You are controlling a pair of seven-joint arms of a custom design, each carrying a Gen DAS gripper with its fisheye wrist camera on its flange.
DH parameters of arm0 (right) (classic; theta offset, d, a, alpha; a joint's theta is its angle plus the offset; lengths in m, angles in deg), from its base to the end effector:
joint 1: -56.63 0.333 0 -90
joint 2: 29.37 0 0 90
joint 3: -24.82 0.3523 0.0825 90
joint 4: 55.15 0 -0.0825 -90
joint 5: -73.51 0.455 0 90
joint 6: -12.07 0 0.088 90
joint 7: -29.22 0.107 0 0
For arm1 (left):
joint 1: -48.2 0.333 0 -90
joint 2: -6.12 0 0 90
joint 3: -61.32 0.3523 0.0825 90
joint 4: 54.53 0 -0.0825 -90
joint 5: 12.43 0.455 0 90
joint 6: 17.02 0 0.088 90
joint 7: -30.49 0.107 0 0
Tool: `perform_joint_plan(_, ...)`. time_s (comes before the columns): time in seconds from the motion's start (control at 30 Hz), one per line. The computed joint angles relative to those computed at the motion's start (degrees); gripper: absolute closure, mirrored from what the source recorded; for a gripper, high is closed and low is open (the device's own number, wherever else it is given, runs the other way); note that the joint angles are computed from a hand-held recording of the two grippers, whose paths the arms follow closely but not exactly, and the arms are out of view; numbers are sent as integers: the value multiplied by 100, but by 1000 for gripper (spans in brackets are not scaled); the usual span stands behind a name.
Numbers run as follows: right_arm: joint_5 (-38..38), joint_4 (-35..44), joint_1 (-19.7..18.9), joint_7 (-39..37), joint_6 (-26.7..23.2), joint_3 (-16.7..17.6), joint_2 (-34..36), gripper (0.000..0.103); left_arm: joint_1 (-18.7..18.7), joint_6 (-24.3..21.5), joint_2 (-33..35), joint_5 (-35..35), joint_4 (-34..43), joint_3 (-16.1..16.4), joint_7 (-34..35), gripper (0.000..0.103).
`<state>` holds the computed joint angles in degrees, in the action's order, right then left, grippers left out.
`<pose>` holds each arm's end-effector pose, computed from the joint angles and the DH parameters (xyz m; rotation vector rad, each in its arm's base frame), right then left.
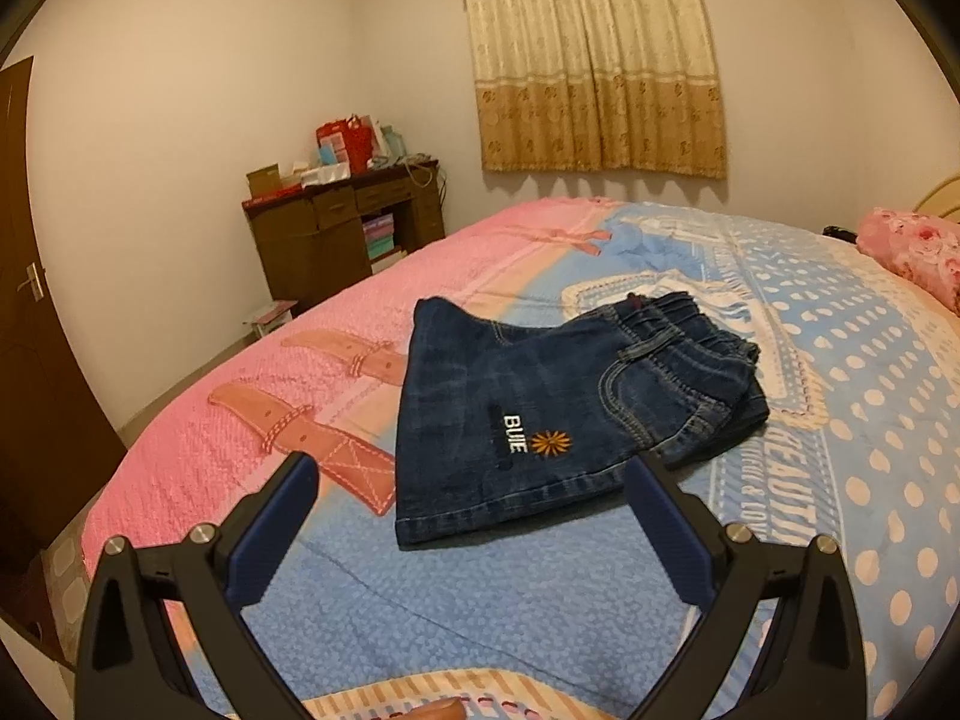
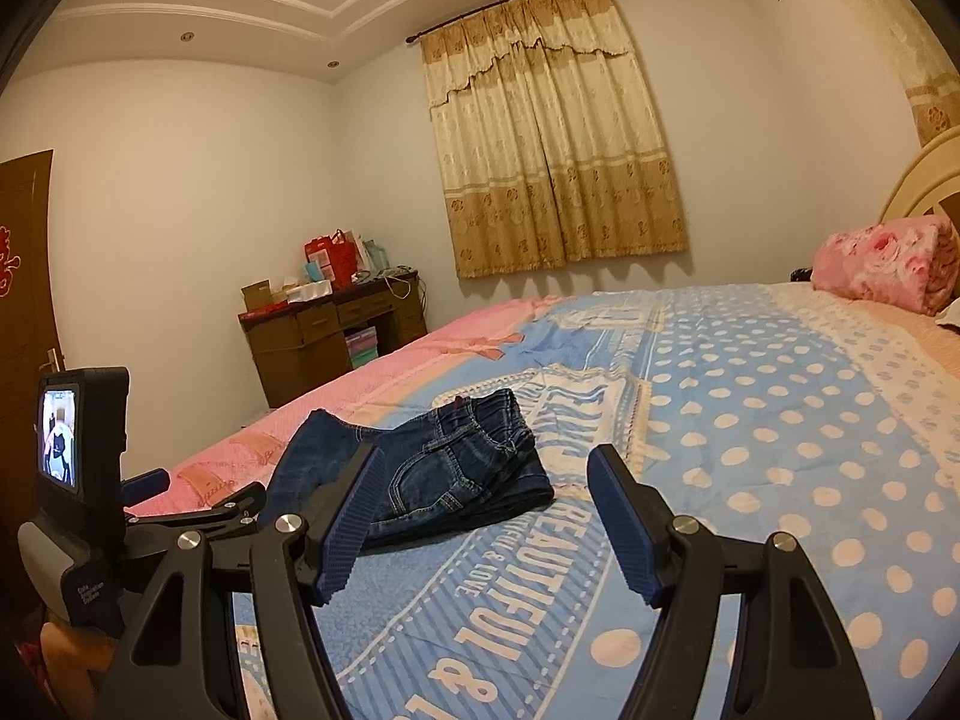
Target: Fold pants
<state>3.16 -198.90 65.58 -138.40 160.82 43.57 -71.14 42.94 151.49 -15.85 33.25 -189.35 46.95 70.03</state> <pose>0.3673 0.2398 0.5932 -1.0878 1.6530 -1.0827 0.4794 -0.2344 0.5731 -1.4169 1.7388 -0.9143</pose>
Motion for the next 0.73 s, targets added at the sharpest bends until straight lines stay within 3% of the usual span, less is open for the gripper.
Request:
perform_joint_plan(0.17,-1,-14,-33,84,74,-29,82,32,295,-195,103,423,174,-275,-496,0)
perform_joint_plan(0.33,96,-66,-47,115,125,-117,102,32,-19,-350,286,115,326,-25,-233,0)
perform_joint_plan(0.53,89,-97,-90,166,138,-104,66,32,214,-87,265,681,339,-176,-739,0)
perform_joint_plan(0.73,161,-112,-81,123,177,-125,63,32,54,-66,323,427,357,-50,-504,0)
